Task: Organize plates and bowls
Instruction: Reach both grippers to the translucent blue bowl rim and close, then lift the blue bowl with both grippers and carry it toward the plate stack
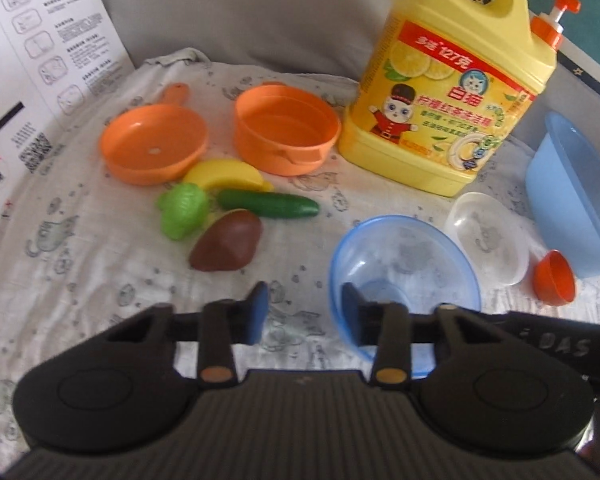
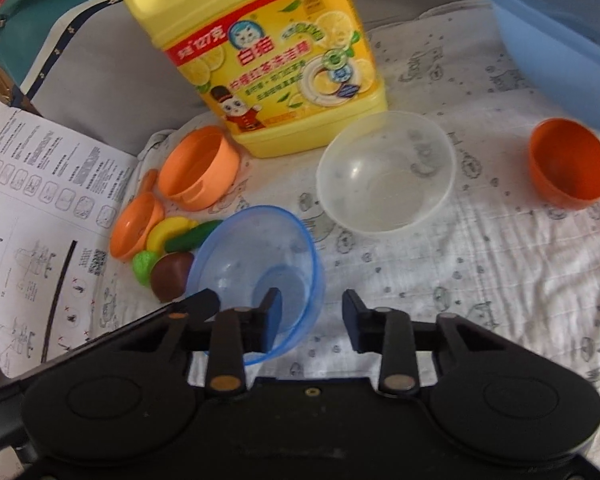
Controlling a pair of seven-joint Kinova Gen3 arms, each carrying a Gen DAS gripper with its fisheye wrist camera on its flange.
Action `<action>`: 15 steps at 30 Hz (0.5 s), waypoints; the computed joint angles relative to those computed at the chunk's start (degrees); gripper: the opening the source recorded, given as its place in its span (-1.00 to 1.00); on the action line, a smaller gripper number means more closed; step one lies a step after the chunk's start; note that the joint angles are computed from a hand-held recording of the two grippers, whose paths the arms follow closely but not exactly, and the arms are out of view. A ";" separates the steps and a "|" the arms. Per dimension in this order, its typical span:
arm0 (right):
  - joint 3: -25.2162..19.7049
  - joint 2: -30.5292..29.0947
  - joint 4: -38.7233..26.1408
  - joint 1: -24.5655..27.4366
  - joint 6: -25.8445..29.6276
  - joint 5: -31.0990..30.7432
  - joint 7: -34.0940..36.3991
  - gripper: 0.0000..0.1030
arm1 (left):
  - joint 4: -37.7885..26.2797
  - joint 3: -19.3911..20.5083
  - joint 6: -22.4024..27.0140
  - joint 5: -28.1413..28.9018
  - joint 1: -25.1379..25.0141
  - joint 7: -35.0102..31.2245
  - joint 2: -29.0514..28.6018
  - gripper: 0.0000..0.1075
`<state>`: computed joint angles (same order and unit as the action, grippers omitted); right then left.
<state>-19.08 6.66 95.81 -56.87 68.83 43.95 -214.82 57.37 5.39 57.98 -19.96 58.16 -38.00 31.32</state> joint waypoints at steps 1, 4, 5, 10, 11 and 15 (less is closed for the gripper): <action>-0.09 -0.17 0.56 -0.03 -1.00 0.24 -0.35 -0.49 | 0.58 0.07 -0.67 -0.04 0.07 -0.07 -0.28 -0.49; -0.35 0.62 0.09 -0.64 -0.88 0.52 0.13 -0.55 | 2.17 0.67 -2.08 0.24 0.00 -0.72 -1.17 -0.71; -0.38 0.82 -0.15 -0.96 -0.69 0.58 0.39 -0.56 | 2.49 0.96 -2.32 0.56 -0.15 -1.04 -1.40 -0.76; -0.29 1.43 -1.58 -2.59 1.45 0.80 1.20 -0.56 | 2.76 0.67 -1.10 -0.79 1.31 -0.51 -1.90 -0.77; -0.26 1.44 -1.85 -2.80 1.70 0.57 1.32 -0.56 | 2.99 0.78 -1.01 -0.67 1.26 -0.33 -2.24 -0.77; -0.52 1.58 -3.23 -4.24 3.70 0.58 1.49 -0.56 | 4.45 1.00 -0.66 -1.76 2.06 0.64 -4.09 -0.76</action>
<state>-19.59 8.23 92.59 -61.11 72.54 44.53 -213.33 61.82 6.39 57.33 -21.72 60.22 -37.36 27.23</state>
